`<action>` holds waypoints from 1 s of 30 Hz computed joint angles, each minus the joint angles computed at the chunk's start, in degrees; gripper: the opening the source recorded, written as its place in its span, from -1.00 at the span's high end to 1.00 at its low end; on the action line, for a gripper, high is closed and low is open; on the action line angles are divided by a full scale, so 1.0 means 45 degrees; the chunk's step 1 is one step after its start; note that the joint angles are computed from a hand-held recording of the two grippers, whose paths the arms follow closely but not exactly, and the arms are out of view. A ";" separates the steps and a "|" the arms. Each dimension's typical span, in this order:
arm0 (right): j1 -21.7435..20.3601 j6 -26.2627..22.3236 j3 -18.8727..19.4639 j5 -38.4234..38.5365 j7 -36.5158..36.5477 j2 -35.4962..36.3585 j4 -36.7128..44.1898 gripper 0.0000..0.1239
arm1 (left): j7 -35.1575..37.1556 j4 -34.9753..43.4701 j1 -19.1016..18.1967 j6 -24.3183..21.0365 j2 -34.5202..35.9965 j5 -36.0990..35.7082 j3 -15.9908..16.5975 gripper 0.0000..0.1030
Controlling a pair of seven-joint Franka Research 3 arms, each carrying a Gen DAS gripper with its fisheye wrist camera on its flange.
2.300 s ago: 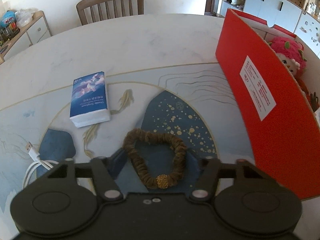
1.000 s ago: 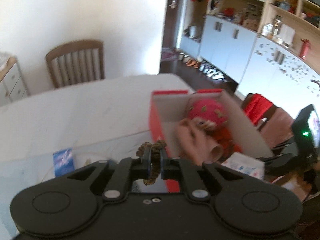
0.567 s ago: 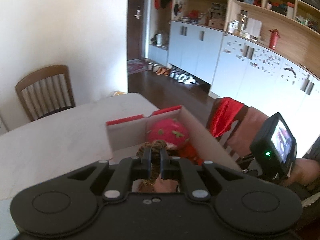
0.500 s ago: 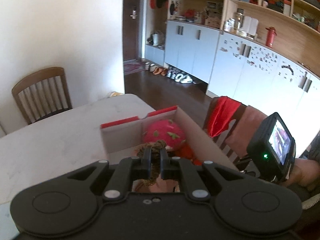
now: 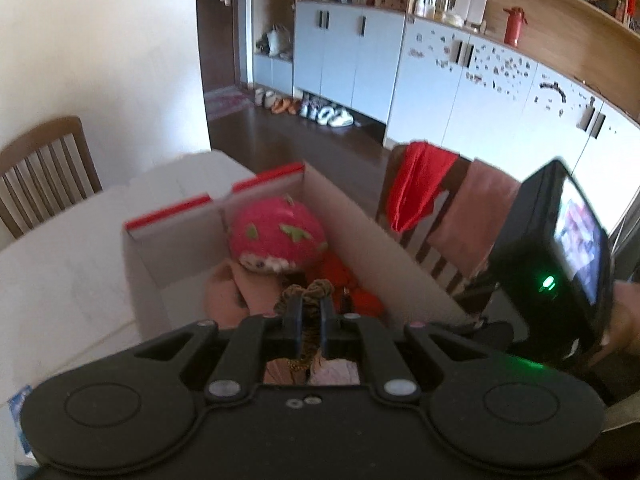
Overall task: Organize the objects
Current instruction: 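Carry the bead bracelet over the box, then lower the bracelet onto the face mask and open the left gripper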
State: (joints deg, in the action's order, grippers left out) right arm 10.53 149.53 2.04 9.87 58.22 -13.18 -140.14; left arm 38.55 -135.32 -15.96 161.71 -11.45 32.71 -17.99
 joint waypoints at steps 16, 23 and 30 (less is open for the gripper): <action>0.0061 -0.0053 0.0024 -0.0047 0.0094 0.0245 0.0200 0.90 | 0.3288 0.0096 -0.0949 0.0174 0.1544 -0.3887 0.0594 0.88; 0.0068 -0.0030 0.0022 -0.0021 0.0095 0.0304 0.0225 0.90 | 0.4449 0.0071 -0.1075 -0.0315 0.1749 -0.5555 0.0568 0.75; 0.0073 -0.0032 0.0015 -0.0017 0.0074 0.0313 0.0233 0.89 | 0.4629 -0.0041 -0.1082 -0.0372 0.1724 -0.6067 0.0537 0.60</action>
State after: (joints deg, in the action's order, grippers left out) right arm 10.85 149.38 2.11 9.79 58.55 -11.77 -139.10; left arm 59.38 -135.50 -20.83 160.04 -3.69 5.41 -15.58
